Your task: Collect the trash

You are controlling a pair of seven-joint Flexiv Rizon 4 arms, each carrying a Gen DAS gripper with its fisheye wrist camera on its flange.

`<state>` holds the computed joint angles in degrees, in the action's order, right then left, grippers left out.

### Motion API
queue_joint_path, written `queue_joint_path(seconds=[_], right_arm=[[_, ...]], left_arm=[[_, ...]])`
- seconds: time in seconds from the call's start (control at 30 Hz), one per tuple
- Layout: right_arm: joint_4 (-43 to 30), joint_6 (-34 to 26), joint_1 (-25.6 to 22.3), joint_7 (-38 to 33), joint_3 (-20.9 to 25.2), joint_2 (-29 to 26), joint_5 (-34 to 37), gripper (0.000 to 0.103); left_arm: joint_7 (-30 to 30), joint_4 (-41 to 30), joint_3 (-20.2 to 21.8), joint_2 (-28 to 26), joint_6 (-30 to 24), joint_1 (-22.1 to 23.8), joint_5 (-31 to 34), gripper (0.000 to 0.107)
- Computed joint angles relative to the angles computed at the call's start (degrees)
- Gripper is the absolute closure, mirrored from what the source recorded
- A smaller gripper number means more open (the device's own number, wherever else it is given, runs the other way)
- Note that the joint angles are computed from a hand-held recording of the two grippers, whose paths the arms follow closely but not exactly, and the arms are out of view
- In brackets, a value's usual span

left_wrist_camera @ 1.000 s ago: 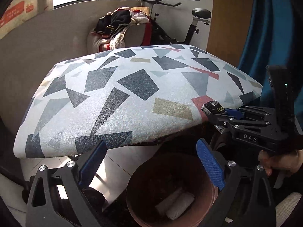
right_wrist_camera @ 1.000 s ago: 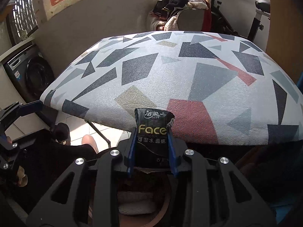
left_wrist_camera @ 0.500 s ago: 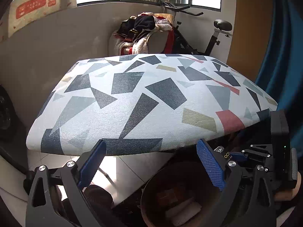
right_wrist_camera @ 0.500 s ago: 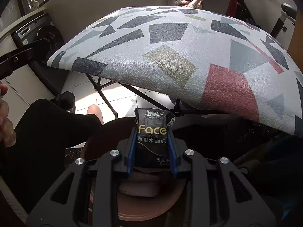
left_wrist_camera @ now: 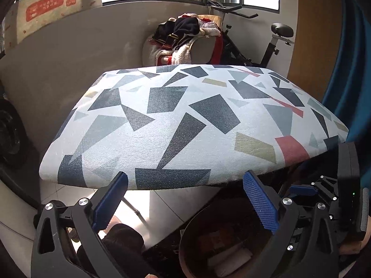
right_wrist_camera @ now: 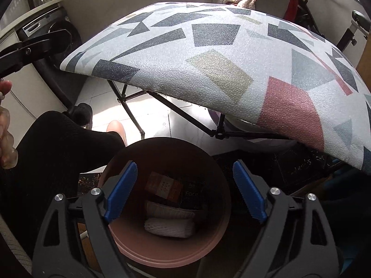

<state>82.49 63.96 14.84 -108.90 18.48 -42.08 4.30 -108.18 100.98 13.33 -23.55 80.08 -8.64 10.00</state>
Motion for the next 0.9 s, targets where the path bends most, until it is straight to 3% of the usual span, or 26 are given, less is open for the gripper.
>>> queue_joint_path(seconds=[0.1, 0.4, 0.63, 0.77, 0.9], right_arm=[[0.2, 1.9, 1.0, 1.9, -1.6, 0.4, -0.7, 0.010], [-1.8, 10.3, 2.2, 12.0, -6.3, 2.4, -5.8, 0.006], [-3.8, 14.4, 2.7, 17.0, -9.4, 4.6, -11.2, 0.006], [-4.2, 16.4, 1.8, 19.0, -9.1, 5.7, -12.4, 0.006], [-4.6, 17.5, 0.8, 20.0, -8.4, 6.3, -13.1, 0.006]], left_arm=[[2.4, -0.1, -1.8, 0.1, 1.0, 1.2, -1.1, 0.010], [-4.3, -8.2, 8.9, -0.9, 1.7, -7.1, 9.1, 0.010], [-2.1, -11.0, 4.5, 0.8, 2.9, -2.8, 8.5, 0.010], [-2.9, -13.2, 6.1, 1.0, 2.4, -4.1, 10.8, 0.010], [0.0, -12.7, 2.0, 1.8, 2.1, -0.8, 7.6, 0.010]])
